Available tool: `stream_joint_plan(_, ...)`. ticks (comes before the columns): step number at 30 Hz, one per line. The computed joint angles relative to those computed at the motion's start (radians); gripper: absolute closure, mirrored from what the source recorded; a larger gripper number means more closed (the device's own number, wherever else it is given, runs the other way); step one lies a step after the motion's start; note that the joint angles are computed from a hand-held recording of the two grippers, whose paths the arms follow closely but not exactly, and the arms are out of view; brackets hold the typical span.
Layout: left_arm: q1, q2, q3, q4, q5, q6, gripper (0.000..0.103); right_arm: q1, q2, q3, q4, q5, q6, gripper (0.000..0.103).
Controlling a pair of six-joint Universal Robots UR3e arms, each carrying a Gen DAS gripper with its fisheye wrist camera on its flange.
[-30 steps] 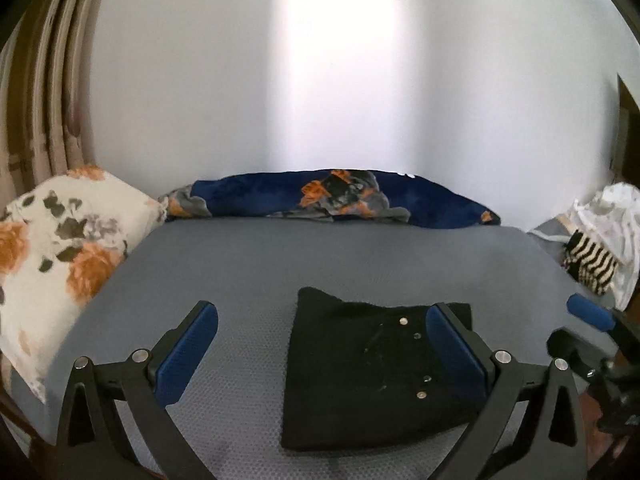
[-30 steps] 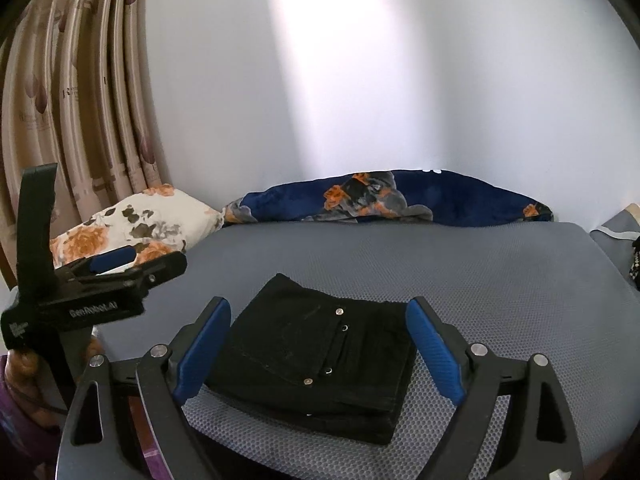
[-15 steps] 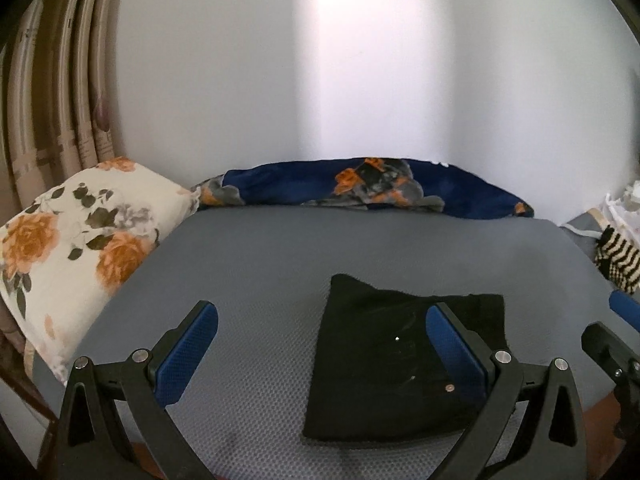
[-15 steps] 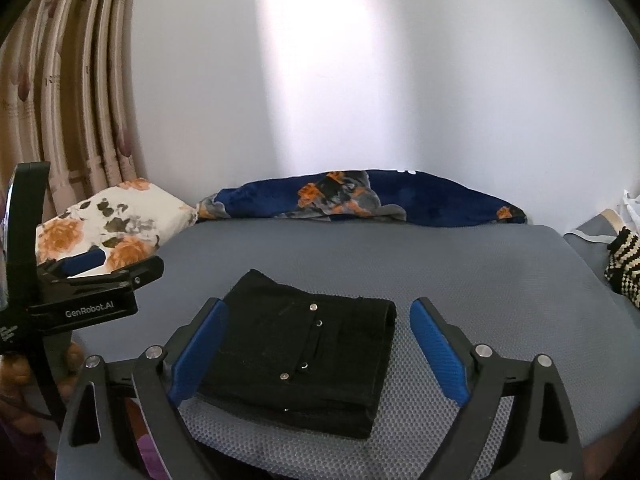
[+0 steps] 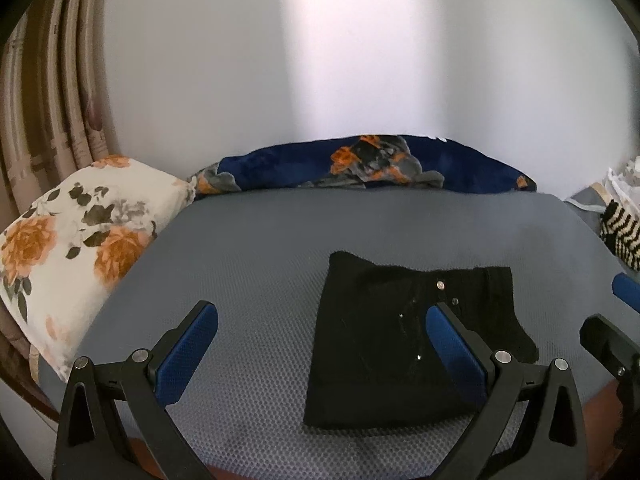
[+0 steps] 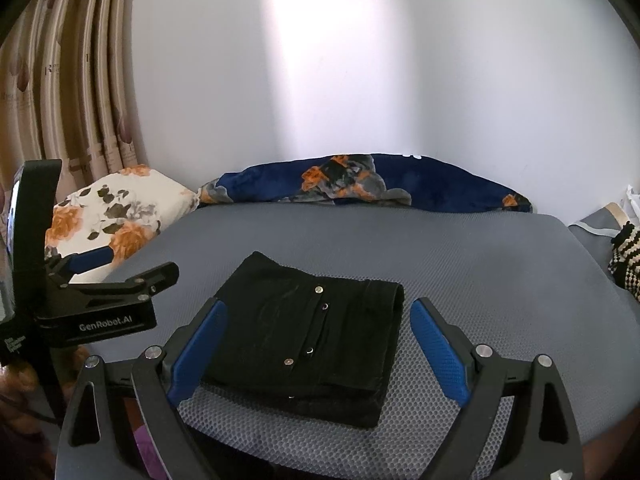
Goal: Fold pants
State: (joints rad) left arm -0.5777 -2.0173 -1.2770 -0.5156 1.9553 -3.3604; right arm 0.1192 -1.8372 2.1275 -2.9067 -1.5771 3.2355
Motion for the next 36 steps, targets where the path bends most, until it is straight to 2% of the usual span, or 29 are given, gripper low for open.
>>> stream_joint_plan(14,0.019,-0.03,0.012,-0.037,-0.086,-0.01,0.0,-0.02,0.013,0.013,0.001,0.019,0.0,0.011)
stream_joint_plan(27,-0.023,-0.079,0.03,0.004,-0.001,0.021,0.0,-0.046,0.025,0.028,-0.002,0.047,-0.002,0.011)
stream_joint_plan(36,-0.022,-0.109,0.075,-0.017,-0.002,0.023,0.0,-0.06,0.027,0.033,0.0,0.058,-0.001,0.011)
